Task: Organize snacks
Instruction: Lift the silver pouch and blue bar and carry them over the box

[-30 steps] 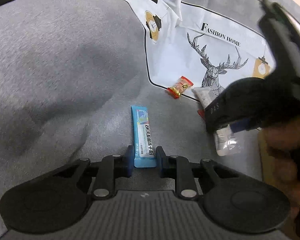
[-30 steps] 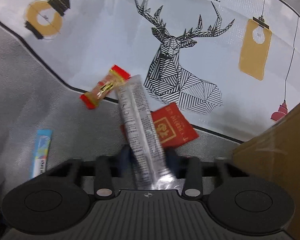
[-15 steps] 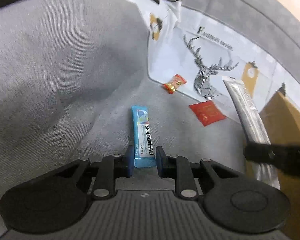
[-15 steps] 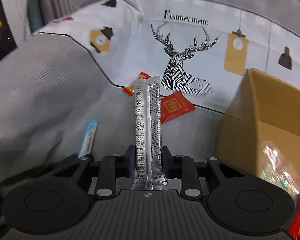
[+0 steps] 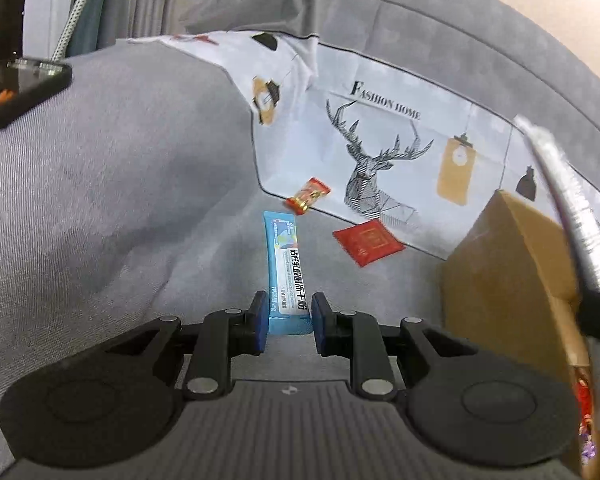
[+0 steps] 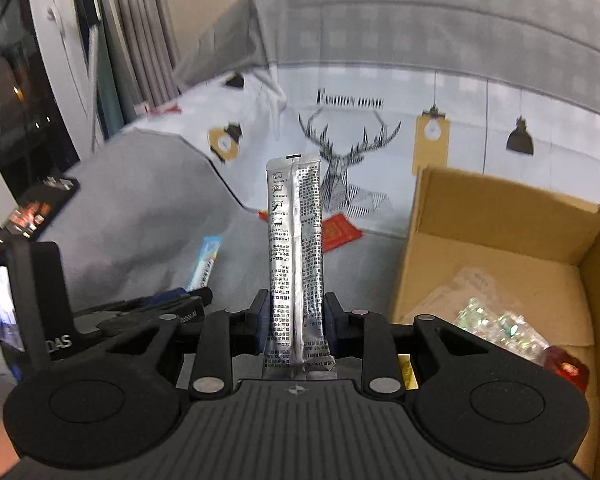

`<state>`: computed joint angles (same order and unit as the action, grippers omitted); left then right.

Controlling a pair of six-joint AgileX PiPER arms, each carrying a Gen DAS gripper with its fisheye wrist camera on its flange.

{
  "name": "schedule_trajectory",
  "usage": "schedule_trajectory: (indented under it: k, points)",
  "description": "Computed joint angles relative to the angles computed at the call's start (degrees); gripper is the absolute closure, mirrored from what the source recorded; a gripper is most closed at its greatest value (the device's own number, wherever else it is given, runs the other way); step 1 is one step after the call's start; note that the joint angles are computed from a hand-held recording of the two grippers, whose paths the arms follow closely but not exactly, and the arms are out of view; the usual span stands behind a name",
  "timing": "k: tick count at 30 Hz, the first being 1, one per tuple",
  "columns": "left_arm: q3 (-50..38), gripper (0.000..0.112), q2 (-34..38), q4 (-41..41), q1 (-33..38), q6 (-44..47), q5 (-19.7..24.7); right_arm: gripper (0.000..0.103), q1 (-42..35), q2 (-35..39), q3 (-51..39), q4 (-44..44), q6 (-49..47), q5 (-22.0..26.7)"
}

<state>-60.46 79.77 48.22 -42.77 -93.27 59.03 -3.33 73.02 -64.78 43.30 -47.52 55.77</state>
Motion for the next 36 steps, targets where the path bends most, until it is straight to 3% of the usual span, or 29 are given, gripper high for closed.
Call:
schedule_trajectory:
  k: [10,13,18,36]
  points:
    - [-11.8,0.088,3.0,2.8,-5.1,3.0,5.7,0.073,-19.1,1.4,1.3,18.9,-22.3,9.5]
    - [-15.9,0.088,4.7,4.5,-7.1,4.4,7.0,0.073,-23.2,2.1,4.9,22.8,-25.5,9.6]
    - [-21.6,0.088,8.5,7.2,-9.6,6.6,7.5,0.073,-23.9,2.4,5.7,24.6,-24.2,6.5]
    - [-23.2,0.088,13.4,12.9,-12.6,7.0,-6.2,0.073,-31.5,7.2,5.3,26.3,-27.0,0.3]
